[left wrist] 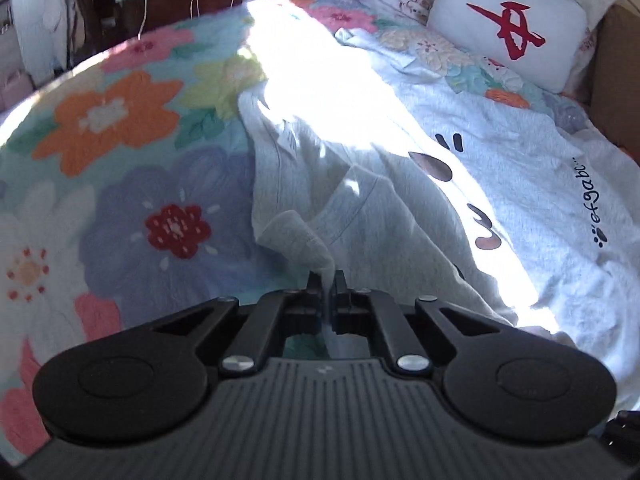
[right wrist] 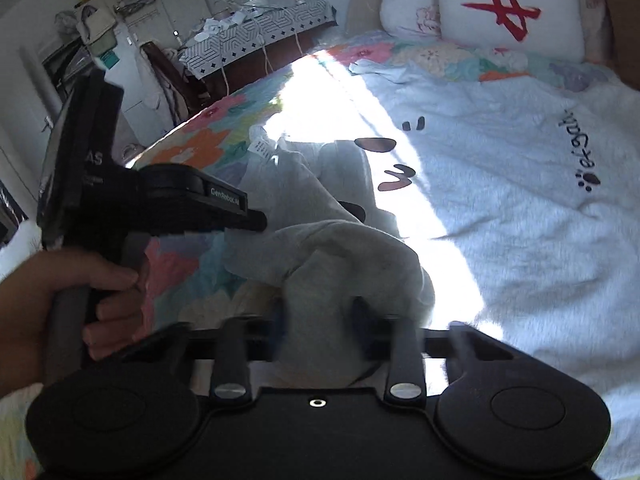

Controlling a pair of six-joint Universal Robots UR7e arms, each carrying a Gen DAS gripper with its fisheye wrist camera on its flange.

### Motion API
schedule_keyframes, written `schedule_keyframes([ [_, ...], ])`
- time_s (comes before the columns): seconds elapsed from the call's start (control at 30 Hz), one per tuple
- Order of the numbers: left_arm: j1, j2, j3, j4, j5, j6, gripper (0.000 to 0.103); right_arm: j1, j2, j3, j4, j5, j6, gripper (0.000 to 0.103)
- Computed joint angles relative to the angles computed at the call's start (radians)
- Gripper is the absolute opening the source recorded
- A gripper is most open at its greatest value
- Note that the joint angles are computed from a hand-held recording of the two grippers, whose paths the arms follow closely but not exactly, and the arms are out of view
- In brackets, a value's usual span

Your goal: Fold clothes

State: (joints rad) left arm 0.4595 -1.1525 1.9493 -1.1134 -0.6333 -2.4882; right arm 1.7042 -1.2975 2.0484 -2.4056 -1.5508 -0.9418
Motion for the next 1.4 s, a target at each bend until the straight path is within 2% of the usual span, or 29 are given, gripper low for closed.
schedule_keyframes([
  [0.07,-0.036,0.038,-0.074,0.189,-0.031,-0.098,0.004,-0.019,-0.017,-0.041,0.119,0.049,0.007,0.005],
  [0.17,-0.100,0.068,-0.152,0.396,-0.116,-0.232,0.003,-0.048,-0.045,-0.112,0.328,0.154,-0.006,0.005],
  [0.27,-0.148,0.073,-0.175,0.482,-0.229,-0.313,0.003,-0.056,-0.034,-0.180,0.551,0.221,-0.059,0.005],
  [0.33,-0.141,0.052,-0.140,0.433,-0.319,-0.299,0.002,-0.055,-0.012,-0.216,0.674,0.244,-0.081,0.005],
  [0.4,-0.109,0.028,-0.078,0.358,-0.377,-0.265,0.002,-0.052,0.000,-0.203,0.700,0.235,-0.065,0.005],
  [0.47,-0.091,-0.042,0.019,0.193,-0.389,-0.222,0.002,-0.048,0.009,-0.178,0.695,0.217,-0.043,0.005],
  [0.53,-0.107,-0.114,0.095,0.033,-0.386,-0.207,0.003,-0.051,0.015,-0.171,0.711,0.208,-0.010,0.005],
  [0.57,-0.125,-0.131,0.112,-0.010,-0.384,-0.214,0.006,-0.053,0.018,-0.170,0.722,0.205,0.007,0.005],
  [0.63,-0.158,-0.137,0.095,-0.007,-0.389,-0.226,0.007,-0.059,0.020,-0.171,0.744,0.211,0.034,0.005],
  [0.67,-0.175,-0.140,0.083,0.005,-0.379,-0.235,0.010,-0.063,0.016,-0.175,0.755,0.225,0.040,0.005],
  [0.73,-0.212,-0.142,0.071,0.002,-0.340,-0.244,0.024,-0.070,0.021,-0.192,0.773,0.252,0.069,0.005],
  [0.77,-0.225,-0.142,0.067,-0.014,-0.320,-0.232,0.038,-0.075,0.025,-0.201,0.779,0.266,0.087,0.005],
  [0.8,-0.236,-0.141,0.065,-0.034,-0.298,-0.216,0.046,-0.080,0.031,-0.215,0.793,0.281,0.106,0.006],
  [0.87,-0.239,-0.133,0.075,-0.133,-0.251,-0.131,0.048,-0.090,0.043,-0.249,0.826,0.308,0.147,0.011],
  [0.9,-0.238,-0.117,0.070,-0.163,-0.241,-0.078,0.048,-0.107,0.043,-0.267,0.832,0.351,0.169,0.015],
  [0.97,-0.232,-0.068,0.044,-0.185,-0.218,0.055,0.052,-0.149,0.042,-0.304,0.828,0.462,0.223,0.030],
  [1.0,-0.229,-0.050,0.036,-0.200,-0.205,0.123,0.057,-0.163,0.035,-0.320,0.789,0.489,0.266,0.044],
  [1.03,-0.226,-0.042,0.039,-0.227,-0.198,0.178,0.059,-0.164,0.026,-0.332,0.727,0.474,0.298,0.047],
  [1.07,-0.222,-0.048,0.056,-0.287,-0.195,0.233,0.062,-0.154,0.017,-0.342,0.669,0.418,0.300,0.047],
  [1.13,-0.208,-0.063,0.094,-0.412,-0.205,0.316,0.064,-0.124,0.002,-0.362,0.577,0.253,0.280,0.049],
  [1.2,-0.189,-0.077,0.129,-0.505,-0.240,0.332,0.065,-0.115,0.001,-0.375,0.590,0.138,0.276,0.050],
  [1.3,-0.168,-0.100,0.169,-0.575,-0.309,0.282,0.065,-0.120,0.015,-0.378,0.697,0.075,0.293,0.056],
  [1.4,-0.174,-0.118,0.199,-0.603,-0.346,0.222,0.068,-0.105,0.019,-0.311,0.715,-0.003,0.247,0.062],
])
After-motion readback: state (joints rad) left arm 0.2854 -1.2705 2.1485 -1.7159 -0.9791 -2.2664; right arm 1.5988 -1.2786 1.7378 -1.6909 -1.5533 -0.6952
